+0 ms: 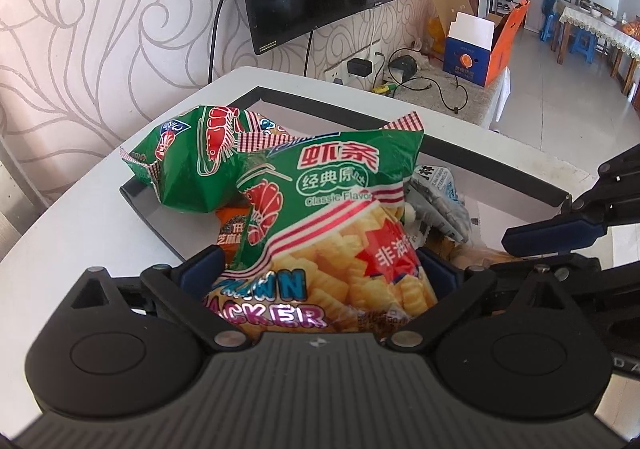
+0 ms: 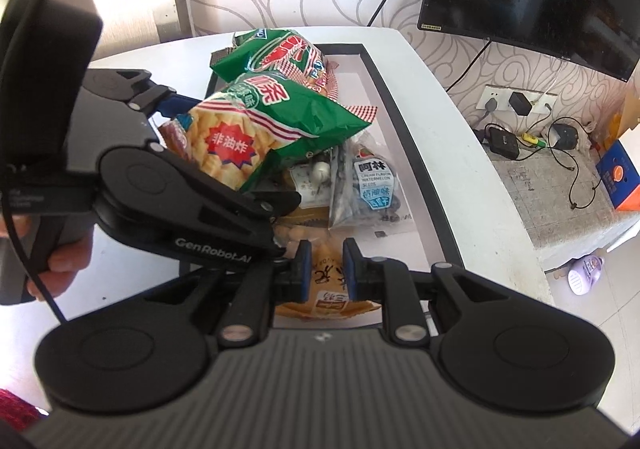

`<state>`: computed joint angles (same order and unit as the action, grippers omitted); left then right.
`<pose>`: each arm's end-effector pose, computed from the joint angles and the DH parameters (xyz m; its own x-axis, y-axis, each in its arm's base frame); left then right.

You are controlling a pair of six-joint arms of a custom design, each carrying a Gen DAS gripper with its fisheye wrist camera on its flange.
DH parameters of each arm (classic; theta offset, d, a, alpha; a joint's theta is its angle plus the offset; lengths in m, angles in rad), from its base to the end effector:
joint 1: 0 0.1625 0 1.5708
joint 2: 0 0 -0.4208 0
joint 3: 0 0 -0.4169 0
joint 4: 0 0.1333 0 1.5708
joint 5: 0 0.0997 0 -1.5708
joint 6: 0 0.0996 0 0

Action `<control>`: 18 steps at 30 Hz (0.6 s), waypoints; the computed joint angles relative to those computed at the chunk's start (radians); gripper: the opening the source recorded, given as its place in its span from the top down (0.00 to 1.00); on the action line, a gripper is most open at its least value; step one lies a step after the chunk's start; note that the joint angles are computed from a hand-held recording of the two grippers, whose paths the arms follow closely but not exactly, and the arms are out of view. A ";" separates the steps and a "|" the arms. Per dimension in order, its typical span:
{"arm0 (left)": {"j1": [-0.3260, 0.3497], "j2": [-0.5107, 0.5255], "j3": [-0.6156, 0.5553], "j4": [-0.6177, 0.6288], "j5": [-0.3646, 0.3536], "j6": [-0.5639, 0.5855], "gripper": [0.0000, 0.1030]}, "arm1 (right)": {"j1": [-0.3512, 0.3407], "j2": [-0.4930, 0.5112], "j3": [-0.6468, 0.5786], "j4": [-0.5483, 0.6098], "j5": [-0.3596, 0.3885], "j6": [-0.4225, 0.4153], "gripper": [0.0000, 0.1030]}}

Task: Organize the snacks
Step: 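Lower the prawn-cracker bag into the box and open the left gripper while the right drops the candy in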

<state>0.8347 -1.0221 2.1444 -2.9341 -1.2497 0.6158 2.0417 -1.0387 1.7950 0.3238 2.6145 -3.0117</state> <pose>-0.2268 -0.4957 0.0779 -0.2387 0.8902 -0.3880 0.9676 0.2517 -0.0178 0.2473 -0.3817 0.1479 -0.6795 0.2354 0.6948 -0.3148 0.7619 -0.5660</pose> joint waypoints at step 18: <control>-0.099 -0.052 0.179 -0.236 0.130 0.026 0.00 | -0.008 -0.119 0.104 -0.060 -0.088 0.002 0.79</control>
<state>0.7357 -1.0738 2.3231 -3.1699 -1.1198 0.6416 2.0340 -1.1572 1.8985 0.2633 2.5265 -3.0096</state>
